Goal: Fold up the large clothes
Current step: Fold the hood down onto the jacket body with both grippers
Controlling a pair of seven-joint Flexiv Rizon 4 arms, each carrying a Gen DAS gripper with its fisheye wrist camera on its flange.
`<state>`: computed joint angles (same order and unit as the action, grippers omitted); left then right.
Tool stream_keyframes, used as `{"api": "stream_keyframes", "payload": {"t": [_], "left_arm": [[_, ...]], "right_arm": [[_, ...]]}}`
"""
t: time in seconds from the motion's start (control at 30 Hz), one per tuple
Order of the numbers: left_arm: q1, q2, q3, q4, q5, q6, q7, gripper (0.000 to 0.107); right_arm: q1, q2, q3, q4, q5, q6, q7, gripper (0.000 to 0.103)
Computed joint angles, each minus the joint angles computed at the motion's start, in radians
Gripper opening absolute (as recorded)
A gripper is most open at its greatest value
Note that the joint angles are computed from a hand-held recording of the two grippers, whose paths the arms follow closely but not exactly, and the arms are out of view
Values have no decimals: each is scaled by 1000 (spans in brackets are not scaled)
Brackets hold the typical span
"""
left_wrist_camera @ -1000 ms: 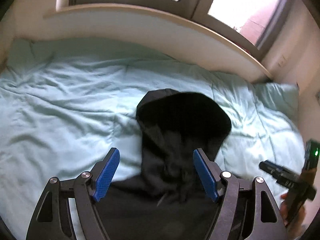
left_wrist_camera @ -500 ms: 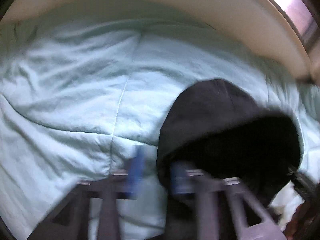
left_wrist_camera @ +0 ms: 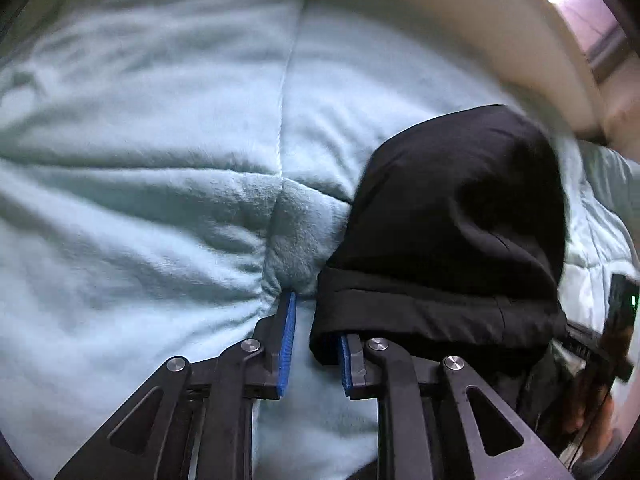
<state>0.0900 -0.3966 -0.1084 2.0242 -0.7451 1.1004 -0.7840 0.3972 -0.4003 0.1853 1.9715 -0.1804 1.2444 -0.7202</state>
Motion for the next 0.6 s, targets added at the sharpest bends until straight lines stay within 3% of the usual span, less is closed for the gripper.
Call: {"api": "stream_keyframes", "payload": {"t": [0.13,0.2,0.33,0.43,0.53,0.6], "left_arm": [[13,117,1,94,-54,19,149,32],[5,189,7,143,-125,54,245,32],[-43,224,27,107,-217,103,317,34],[-86,198,8,35,-242,100,315,47],[-110,104,9,-52,-122,-24,187,50],[-113,48,19,-76,-40,-87,111,50]], "right_arm": [[8,95,-16,60,-54,-40,-5,41],[0,154,-7,92,-65,-36,-11,46],[-5,222,-13,96,-118,-7,4,55],[3,181,-19,7,-131,17,29,58],[29,79,-34,-100,-171,18,25,59],[22,-10,15,-192,-107,-63,-39,59]]}}
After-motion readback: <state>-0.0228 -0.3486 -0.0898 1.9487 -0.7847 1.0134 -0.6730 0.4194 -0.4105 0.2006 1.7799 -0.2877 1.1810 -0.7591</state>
